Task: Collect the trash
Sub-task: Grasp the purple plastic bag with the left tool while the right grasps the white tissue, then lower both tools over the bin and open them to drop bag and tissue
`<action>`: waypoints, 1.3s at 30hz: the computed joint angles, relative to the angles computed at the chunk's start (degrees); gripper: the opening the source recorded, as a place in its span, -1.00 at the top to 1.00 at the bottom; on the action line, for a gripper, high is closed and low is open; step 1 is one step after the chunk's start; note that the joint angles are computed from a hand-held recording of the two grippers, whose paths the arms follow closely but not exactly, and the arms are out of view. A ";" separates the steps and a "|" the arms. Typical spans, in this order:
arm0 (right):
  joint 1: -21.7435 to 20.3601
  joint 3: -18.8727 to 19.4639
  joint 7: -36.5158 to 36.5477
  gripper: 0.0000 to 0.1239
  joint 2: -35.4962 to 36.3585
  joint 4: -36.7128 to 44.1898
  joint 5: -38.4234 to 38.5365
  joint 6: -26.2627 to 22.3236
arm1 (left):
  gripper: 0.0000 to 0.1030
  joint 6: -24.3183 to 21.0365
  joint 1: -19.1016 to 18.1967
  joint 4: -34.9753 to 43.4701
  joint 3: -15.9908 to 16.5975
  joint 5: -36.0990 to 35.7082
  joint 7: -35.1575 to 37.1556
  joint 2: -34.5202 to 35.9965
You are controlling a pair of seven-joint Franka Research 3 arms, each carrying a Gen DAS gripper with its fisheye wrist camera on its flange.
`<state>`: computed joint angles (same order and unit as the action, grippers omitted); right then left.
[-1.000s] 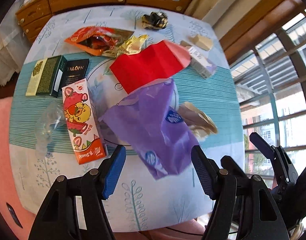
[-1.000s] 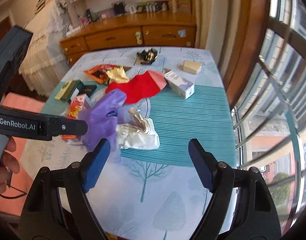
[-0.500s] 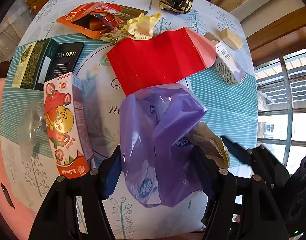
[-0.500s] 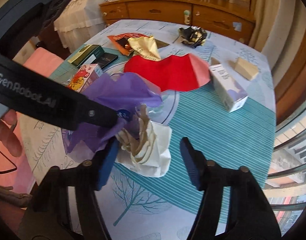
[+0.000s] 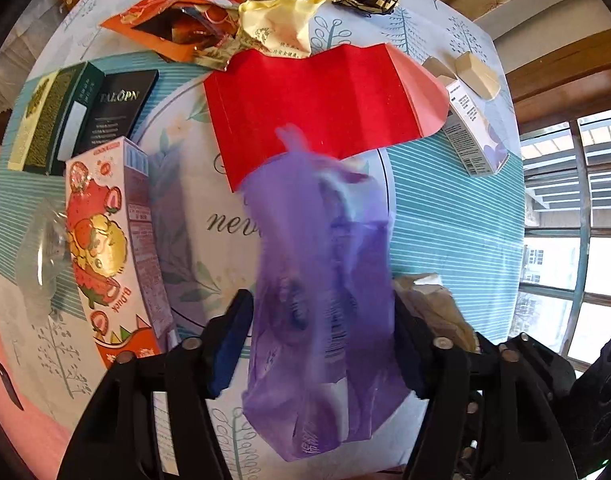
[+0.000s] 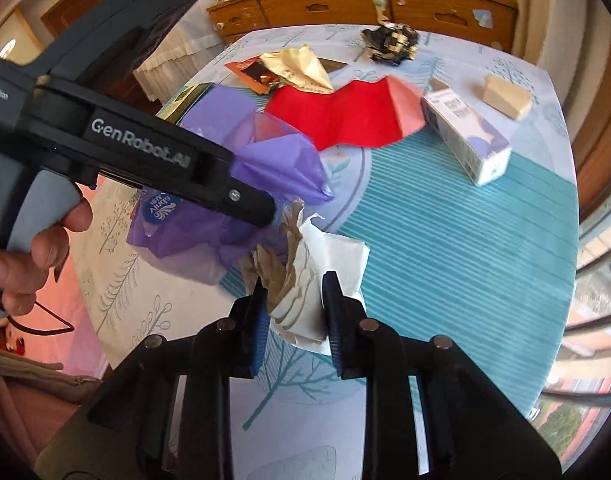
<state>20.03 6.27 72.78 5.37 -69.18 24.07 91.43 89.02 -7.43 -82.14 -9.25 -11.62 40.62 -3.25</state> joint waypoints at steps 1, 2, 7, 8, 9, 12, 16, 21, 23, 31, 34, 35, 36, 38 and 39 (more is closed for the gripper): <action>-0.19 -0.20 0.75 0.66 -0.28 -0.28 0.15 -0.05 | 0.17 -1.15 -0.08 0.74 -0.09 0.44 0.46 0.36; -0.42 -0.41 1.56 0.66 -0.78 -0.84 0.43 0.10 | 0.29 -1.84 -0.09 0.91 -0.10 0.44 0.82 0.44; -0.96 -0.71 4.64 0.67 -1.67 -1.58 0.70 0.43 | 0.75 -2.40 -0.24 -0.81 -0.18 0.67 1.64 -1.26; -0.96 -0.68 4.96 0.68 -1.82 -1.62 0.50 0.59 | 0.79 -2.38 -0.32 -1.02 -0.19 0.80 1.88 -1.67; -0.91 -0.65 5.47 0.68 -2.04 -1.72 0.24 0.80 | 0.80 -2.53 -0.47 -1.02 -0.28 1.17 2.20 -2.14; -0.70 -0.50 7.12 0.69 -2.64 -1.93 -0.14 1.48 | 0.84 -3.25 -1.03 -0.88 -0.56 2.71 3.61 -3.98; -0.47 -0.33 9.47 0.69 -4.65 -3.15 0.36 2.15 | 0.85 -3.79 -1.87 -1.14 -0.83 4.78 5.55 -7.51; 0.34 0.27 12.18 0.69 -9.04 -5.59 0.04 4.48 | 0.86 -4.47 -3.31 -1.67 -1.79 9.17 7.78 -13.77; 0.87 0.81 13.42 0.69 -11.28 -6.44 -0.82 5.46 | 0.86 -5.66 -3.82 -1.12 -1.90 10.78 9.28 -16.22; 3.33 4.83 22.67 0.69 -21.29 -10.71 -5.56 10.08 | 0.86 -8.43 -5.93 -4.16 -2.17 14.02 14.19 -28.82; 4.12 7.03 26.95 0.69 -24.65 -12.10 -7.38 10.68 | 0.86 -9.57 -6.75 -6.49 -1.69 13.55 14.92 -34.29; 4.39 8.09 28.80 0.69 -26.19 -12.87 -8.17 10.68 | 0.86 -9.92 -7.08 -7.39 -1.48 13.15 14.96 -36.18; 4.64 8.69 29.91 0.69 -27.27 -13.31 -8.54 10.51 | 0.86 -10.19 -7.37 -8.24 -1.43 12.80 14.89 -37.79; 5.16 10.51 33.20 0.69 -30.01 -14.64 -9.19 9.96 | 0.86 -10.90 -8.22 -10.33 -1.26 11.94 14.84 -41.56; 5.33 11.41 34.61 0.69 -31.26 -15.16 -9.59 9.55 | 0.86 -11.55 -8.67 -11.26 -1.22 11.37 14.66 -43.30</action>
<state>25.36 17.68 107.39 -25.89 -84.34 14.48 100.98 77.47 -16.11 -93.40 -10.46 -0.25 55.29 -46.55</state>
